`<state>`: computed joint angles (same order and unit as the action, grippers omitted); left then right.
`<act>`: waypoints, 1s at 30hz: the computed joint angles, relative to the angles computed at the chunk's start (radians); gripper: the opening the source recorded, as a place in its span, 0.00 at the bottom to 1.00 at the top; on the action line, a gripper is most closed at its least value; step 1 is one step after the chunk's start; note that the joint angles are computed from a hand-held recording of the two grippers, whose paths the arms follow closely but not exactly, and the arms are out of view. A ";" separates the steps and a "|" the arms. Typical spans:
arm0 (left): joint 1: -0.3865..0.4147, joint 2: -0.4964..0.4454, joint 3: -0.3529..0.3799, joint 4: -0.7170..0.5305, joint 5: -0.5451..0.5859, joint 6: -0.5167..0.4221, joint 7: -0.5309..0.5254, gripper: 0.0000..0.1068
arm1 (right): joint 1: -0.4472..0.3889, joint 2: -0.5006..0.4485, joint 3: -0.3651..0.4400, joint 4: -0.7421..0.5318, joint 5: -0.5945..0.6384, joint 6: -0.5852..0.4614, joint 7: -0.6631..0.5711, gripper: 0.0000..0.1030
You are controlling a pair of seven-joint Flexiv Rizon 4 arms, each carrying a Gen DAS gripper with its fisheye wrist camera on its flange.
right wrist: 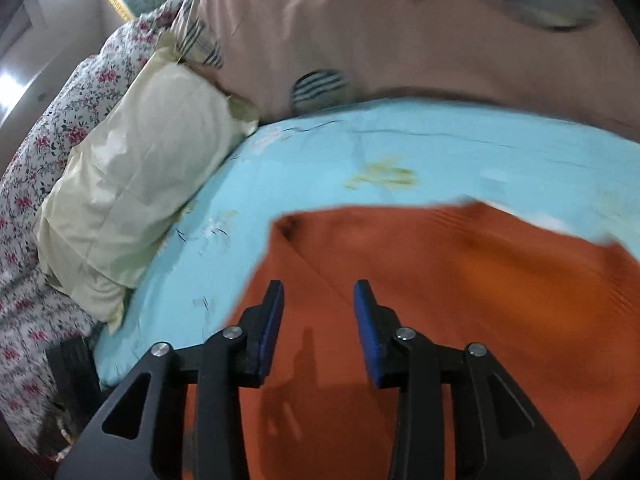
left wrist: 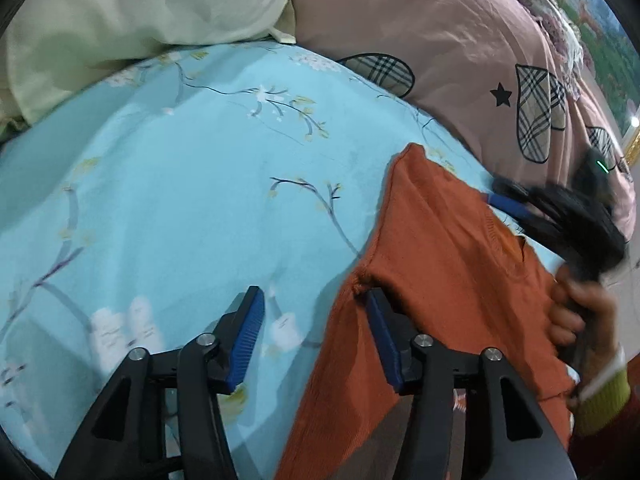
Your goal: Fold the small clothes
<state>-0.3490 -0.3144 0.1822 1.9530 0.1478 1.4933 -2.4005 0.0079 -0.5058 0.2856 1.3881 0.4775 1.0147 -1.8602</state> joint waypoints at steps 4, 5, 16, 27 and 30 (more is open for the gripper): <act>-0.006 0.028 -0.004 -0.017 0.039 -0.005 0.054 0.57 | -0.039 0.178 -0.073 0.257 -0.020 0.119 0.058 0.44; -0.021 0.027 0.009 -0.041 0.063 -0.023 0.055 0.57 | -0.040 0.206 -0.093 0.301 -0.037 0.139 0.085 0.45; -0.029 -0.123 -0.013 -0.333 0.140 -0.256 0.176 0.57 | -0.090 0.364 -0.175 0.557 -0.062 0.229 0.153 0.59; -0.008 -0.174 -0.030 -0.398 0.181 -0.382 0.156 0.58 | -0.048 0.324 -0.180 0.573 -0.195 0.211 0.298 0.10; -0.012 -0.168 -0.026 -0.395 0.196 -0.378 0.141 0.58 | -0.020 0.357 -0.204 0.635 -0.278 0.343 0.373 0.09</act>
